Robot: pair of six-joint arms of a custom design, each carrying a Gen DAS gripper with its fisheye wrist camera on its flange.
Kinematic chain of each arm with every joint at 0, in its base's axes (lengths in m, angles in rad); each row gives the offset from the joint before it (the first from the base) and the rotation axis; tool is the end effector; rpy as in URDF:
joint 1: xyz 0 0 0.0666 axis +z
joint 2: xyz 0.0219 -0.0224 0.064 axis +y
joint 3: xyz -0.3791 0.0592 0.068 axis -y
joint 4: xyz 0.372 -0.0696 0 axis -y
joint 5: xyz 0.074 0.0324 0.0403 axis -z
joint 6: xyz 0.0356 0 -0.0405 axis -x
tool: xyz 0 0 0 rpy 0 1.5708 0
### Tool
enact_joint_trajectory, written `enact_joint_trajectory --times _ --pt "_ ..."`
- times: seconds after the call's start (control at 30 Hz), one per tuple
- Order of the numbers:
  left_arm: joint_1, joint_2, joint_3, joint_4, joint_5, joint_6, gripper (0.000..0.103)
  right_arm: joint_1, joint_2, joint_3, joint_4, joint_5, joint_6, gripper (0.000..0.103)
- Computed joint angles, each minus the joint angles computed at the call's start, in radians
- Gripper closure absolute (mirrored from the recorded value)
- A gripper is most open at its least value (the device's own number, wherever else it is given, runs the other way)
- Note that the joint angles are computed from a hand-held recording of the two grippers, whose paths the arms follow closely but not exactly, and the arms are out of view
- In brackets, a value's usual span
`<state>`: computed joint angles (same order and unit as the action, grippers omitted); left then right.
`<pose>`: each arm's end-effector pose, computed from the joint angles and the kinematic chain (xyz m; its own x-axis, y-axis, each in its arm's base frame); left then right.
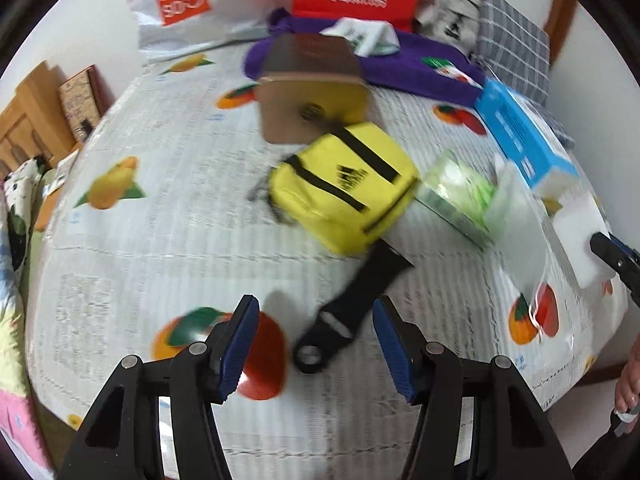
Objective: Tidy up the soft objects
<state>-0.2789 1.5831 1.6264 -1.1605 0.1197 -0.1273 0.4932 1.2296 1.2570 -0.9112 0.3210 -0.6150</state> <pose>0.4928 -0.1460 0.4266 -0.8161 0.3648 -0.4483 0.4307 0.9011 -0.0508 0.3571 0.1787 0.4373 -0.7137 0.2379 -0.6588 0.1699 0.9713 0.1667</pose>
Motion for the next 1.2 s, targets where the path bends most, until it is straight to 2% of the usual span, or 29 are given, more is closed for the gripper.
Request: enact_joint_trajectory --times 0.07,0.13,0.2,0.23,0.3,0.33,0.53,0.57,0.6,0.67,0.83,0.9,1.03,1.07,1.17,1.2 --pt "-0.015 0.005 -0.009 0.001 -0.008 -0.006 0.046 0.000 -0.009 -0.015 -0.007 0.013 -0.005 0.065" --pt "-0.032 -0.008 -0.034 0.038 -0.037 -0.009 0.047 -0.001 -0.016 -0.024 -0.010 0.023 -0.010 0.065" --pt "-0.043 -0.008 -0.030 0.018 -0.035 -0.005 0.048 -0.003 -0.021 -0.034 -0.011 0.030 -0.017 0.065" --pt "-0.041 -0.007 -0.025 0.003 -0.015 -0.007 0.048 -0.003 -0.022 -0.038 -0.009 0.032 -0.019 0.065" --pt "-0.034 -0.002 -0.006 -0.049 0.077 -0.028 0.048 -0.007 -0.022 -0.043 -0.002 0.030 -0.019 0.065" --pt "-0.031 -0.002 -0.002 -0.059 0.093 -0.035 0.048 -0.008 -0.021 -0.045 0.004 0.027 -0.019 0.065" --pt "-0.046 -0.015 -0.037 0.023 0.010 -0.024 0.048 -0.010 -0.010 -0.051 0.019 0.018 -0.011 0.065" --pt "-0.048 -0.019 -0.046 0.043 0.004 -0.024 0.056 -0.012 -0.010 -0.053 0.019 0.016 -0.011 0.065" --pt "-0.054 -0.028 -0.063 0.077 -0.023 -0.019 0.070 -0.013 -0.009 -0.054 0.019 0.017 -0.011 0.065" --pt "-0.057 -0.029 -0.069 0.104 -0.035 -0.028 0.082 -0.017 -0.011 -0.059 0.018 0.020 -0.014 0.065" --pt "-0.044 -0.028 -0.063 0.087 0.006 -0.039 0.081 -0.022 -0.016 -0.069 0.024 0.017 -0.011 0.063" --pt "-0.043 -0.026 -0.062 0.085 0.038 -0.059 0.069 -0.022 -0.014 -0.071 0.026 0.014 -0.007 0.062" --pt "-0.066 -0.035 -0.088 0.132 -0.001 -0.065 0.068 -0.024 -0.008 -0.074 0.023 0.016 -0.002 0.061" --pt "-0.068 -0.035 -0.089 0.136 -0.004 -0.062 0.068 -0.026 -0.007 -0.076 0.022 0.012 -0.002 0.061" --pt "-0.059 -0.034 -0.088 0.143 -0.001 -0.054 0.083 -0.043 0.007 -0.079 0.007 -0.026 -0.013 0.066" --pt "-0.049 -0.029 -0.079 0.132 0.025 -0.044 0.083 -0.046 0.011 -0.080 0.005 -0.031 -0.015 0.067"
